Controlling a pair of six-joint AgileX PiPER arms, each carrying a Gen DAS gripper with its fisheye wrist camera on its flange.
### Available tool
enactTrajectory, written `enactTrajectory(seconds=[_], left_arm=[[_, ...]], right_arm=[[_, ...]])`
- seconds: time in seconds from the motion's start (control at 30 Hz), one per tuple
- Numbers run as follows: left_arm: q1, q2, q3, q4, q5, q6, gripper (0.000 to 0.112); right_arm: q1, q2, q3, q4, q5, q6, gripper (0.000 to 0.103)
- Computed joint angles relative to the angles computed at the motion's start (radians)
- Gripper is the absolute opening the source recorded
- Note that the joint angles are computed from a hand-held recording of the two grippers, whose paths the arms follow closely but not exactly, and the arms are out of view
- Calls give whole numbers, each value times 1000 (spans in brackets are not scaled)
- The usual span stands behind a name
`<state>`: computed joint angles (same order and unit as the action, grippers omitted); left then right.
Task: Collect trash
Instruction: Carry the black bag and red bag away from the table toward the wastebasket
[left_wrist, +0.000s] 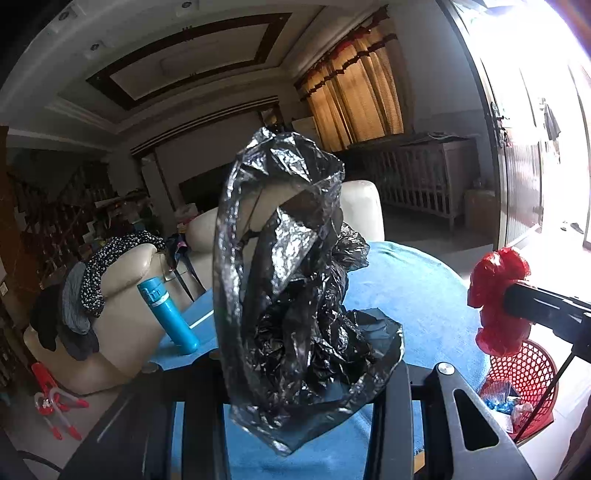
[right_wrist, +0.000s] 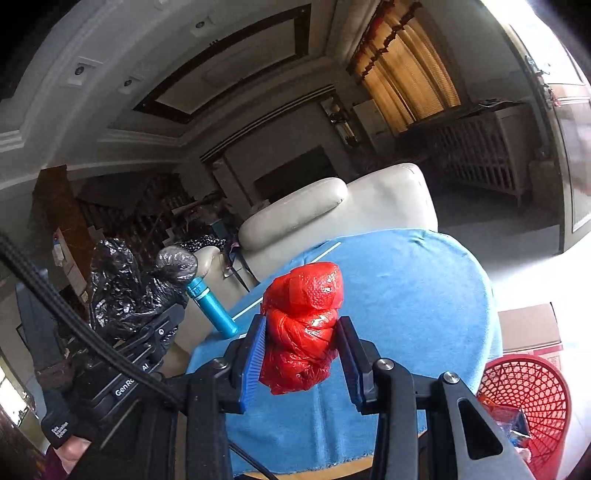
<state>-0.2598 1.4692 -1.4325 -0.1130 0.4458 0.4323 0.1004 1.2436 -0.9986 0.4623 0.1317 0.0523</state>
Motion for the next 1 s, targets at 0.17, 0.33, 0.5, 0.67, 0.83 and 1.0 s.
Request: enactTrajectory(seconds=[0.17, 0.33, 0.5, 0.67, 0.83, 1.0], left_arm=[[-47, 2, -3, 102, 11, -96, 40], [-74, 21, -31, 168, 27, -154, 40], [-101, 35, -54, 216, 51, -198, 40], [-114, 38, -64, 205, 57, -186, 40], [-128, 42, -69, 198, 63, -181, 40], [-146, 39, -71, 206, 65, -184, 40]], right_arm=[[-28, -29, 38, 63, 1, -55, 41], [-71, -63, 82, 303, 4, -289, 41], [-96, -93, 111, 388, 6, -366, 41], [-138, -130, 132, 385, 17, -367, 41], [-161, -170, 157, 336, 27, -313, 41], [-198, -219, 194, 386, 50, -359, 41]])
